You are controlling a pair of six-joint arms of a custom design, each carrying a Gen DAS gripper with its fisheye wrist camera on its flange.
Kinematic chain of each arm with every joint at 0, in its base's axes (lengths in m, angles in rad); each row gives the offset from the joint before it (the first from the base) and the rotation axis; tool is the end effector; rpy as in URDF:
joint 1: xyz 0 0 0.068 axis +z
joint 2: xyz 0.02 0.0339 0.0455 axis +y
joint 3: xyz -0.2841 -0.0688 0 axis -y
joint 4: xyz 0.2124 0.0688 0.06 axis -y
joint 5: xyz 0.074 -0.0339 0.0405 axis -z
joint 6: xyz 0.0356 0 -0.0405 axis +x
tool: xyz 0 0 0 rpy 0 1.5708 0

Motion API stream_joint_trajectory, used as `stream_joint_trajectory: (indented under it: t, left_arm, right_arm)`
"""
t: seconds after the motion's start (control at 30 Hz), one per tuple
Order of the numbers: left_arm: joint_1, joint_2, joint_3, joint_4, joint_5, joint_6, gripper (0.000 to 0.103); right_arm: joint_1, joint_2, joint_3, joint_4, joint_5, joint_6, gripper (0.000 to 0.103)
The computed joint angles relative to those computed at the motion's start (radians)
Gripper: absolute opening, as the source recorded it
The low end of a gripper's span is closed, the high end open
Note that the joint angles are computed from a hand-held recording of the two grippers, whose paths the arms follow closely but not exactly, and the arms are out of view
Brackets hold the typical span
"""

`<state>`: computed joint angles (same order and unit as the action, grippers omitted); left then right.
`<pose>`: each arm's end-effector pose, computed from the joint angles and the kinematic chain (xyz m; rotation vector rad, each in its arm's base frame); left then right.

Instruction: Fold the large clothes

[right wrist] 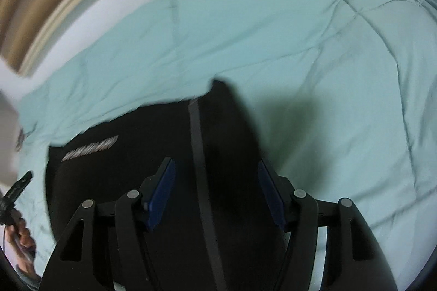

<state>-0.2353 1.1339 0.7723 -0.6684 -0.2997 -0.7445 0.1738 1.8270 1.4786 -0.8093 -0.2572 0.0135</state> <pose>0.1729 -0.0306 0.2593 -0.7392 2.4203 0.0071 0.3487 0.0704 0.2729 -0.2920 2.7122 0.4045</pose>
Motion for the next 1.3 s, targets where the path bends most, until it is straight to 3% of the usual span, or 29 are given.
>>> stream_joint_trajectory:
  t: [0.17,0.27,0.37,0.47,0.63,0.77,0.83,0.93,1.07,1.13,1.23,1.3]
  left_arm:
    - [-0.43,0.094,0.014,-0.052,-0.147,-0.34,0.051]
    - [-0.574,0.191,-0.015,-0.001,-0.131,-0.481,0.051]
    - [-0.534,0.313,-0.092,0.141,-0.053,-0.445,0.054]
    - [-0.464,0.357,-0.153,0.252,0.03,-0.428,0.054]
    - [-0.467,0.387,-0.111,0.214,0.01,-0.403,0.055]
    - [-0.457,0.287,-0.088,0.137,0.021,-0.394,0.055]
    - [-0.446,0.255,-0.034,0.064,-0.026,-0.377,0.055]
    - [-0.409,0.228,0.055,0.007,-0.083,-0.324,0.055]
    - [-0.325,0.301,0.122,0.071,-0.073,-0.202,0.055]
    - [-0.231,0.374,0.136,0.153,0.002,-0.093,0.055]
    - [-0.171,0.488,0.102,0.242,0.103,-0.071,0.056]
    - [-0.158,0.564,0.108,0.268,0.105,-0.047,0.058]
  right_arm:
    - [0.189,-0.21,-0.276,0.09,0.104,0.031,0.065]
    - [0.249,-0.249,-0.412,0.174,0.128,0.057,0.066]
    - [0.364,-0.201,-0.501,0.285,0.245,0.11,0.072]
    - [0.38,-0.101,-0.499,0.327,0.273,0.105,0.073]
    - [0.374,-0.064,-0.462,0.305,0.272,0.101,0.073]
    - [0.337,-0.084,-0.367,0.178,0.203,0.086,0.073]
    - [0.313,-0.113,-0.325,0.15,0.153,0.084,0.074]
    - [0.32,-0.106,-0.223,0.135,0.172,0.088,0.074]
    - [0.35,0.041,-0.013,0.124,0.193,0.108,0.074]
    - [0.376,0.103,0.019,0.141,0.203,0.138,0.074]
    - [0.402,0.218,0.054,0.134,0.209,0.184,0.077]
    - [0.41,0.271,0.065,0.15,0.233,0.175,0.081]
